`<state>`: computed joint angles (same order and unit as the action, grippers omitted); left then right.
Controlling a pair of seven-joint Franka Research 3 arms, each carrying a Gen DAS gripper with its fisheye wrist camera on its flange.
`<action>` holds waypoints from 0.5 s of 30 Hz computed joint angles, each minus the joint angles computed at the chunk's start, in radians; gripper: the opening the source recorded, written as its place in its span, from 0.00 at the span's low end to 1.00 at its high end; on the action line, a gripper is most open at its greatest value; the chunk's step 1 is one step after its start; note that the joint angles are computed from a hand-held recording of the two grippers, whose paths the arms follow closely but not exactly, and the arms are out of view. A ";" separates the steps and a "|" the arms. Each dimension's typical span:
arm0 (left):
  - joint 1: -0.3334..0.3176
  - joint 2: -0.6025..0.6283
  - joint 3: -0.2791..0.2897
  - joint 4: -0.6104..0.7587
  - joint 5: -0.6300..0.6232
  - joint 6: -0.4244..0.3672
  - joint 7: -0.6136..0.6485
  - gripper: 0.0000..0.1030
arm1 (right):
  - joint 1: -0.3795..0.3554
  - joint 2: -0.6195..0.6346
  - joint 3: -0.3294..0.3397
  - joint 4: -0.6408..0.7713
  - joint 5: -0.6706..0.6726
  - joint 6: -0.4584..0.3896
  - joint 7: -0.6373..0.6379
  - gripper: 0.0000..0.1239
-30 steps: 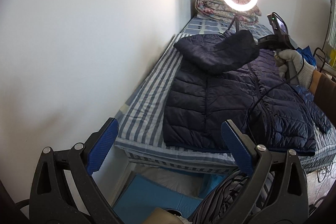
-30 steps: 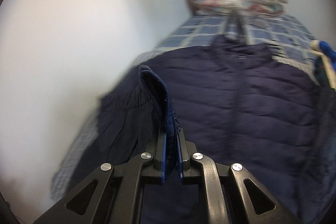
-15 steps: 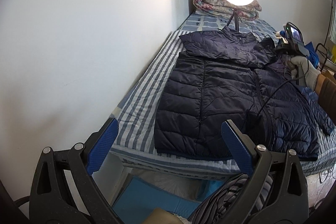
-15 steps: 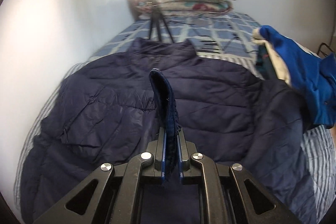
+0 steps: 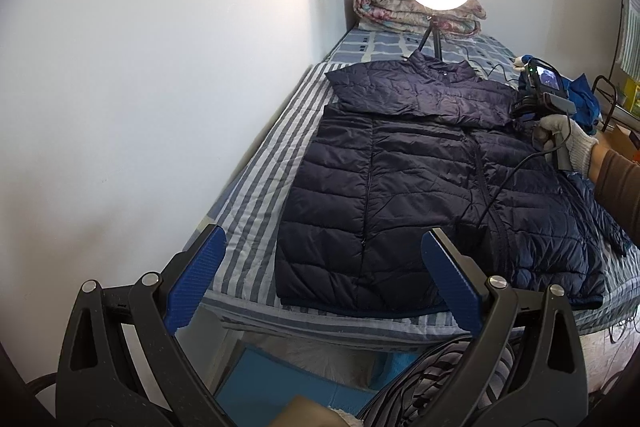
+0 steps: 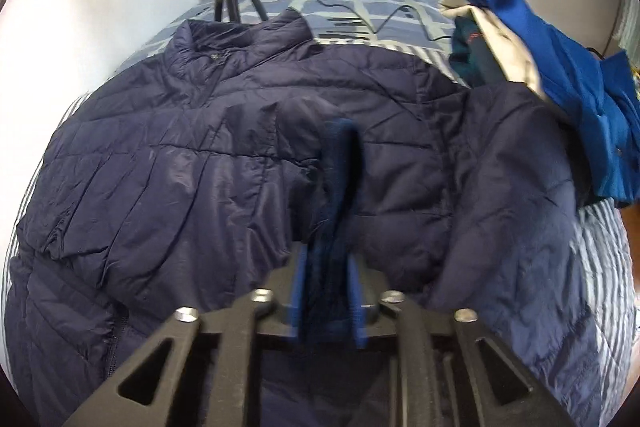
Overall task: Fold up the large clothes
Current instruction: 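Lift the sleeve and fold it across the jacket body, then release, then move the left gripper to the other sleeve cuff and grasp it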
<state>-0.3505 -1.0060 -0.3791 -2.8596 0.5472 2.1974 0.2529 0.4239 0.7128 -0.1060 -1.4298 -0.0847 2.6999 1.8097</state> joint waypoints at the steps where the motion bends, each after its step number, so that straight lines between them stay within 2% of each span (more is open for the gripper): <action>1: -0.001 -0.005 -0.003 0.001 0.004 0.000 0.000 0.97 | -0.001 -0.030 -0.002 -0.039 0.004 0.025 0.008 0.25; 5: -0.005 -0.025 -0.010 0.005 0.020 0.009 0.000 0.97 | -0.018 -0.167 0.018 -0.200 0.023 0.124 -0.022 0.33; 8: -0.005 -0.040 -0.021 0.012 0.038 0.012 0.006 0.97 | 0.017 -0.300 -0.021 -0.350 -0.028 0.211 -0.013 0.39; 15: 0.015 -0.058 -0.039 0.049 0.097 0.031 0.024 0.97 | -0.074 -0.622 0.080 -0.652 0.046 0.318 -0.123 0.39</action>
<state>-0.3359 -1.0637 -0.4178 -2.8110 0.6443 2.2283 0.2765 0.3496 0.0909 -0.0255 -2.0822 -0.0391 3.0183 1.6868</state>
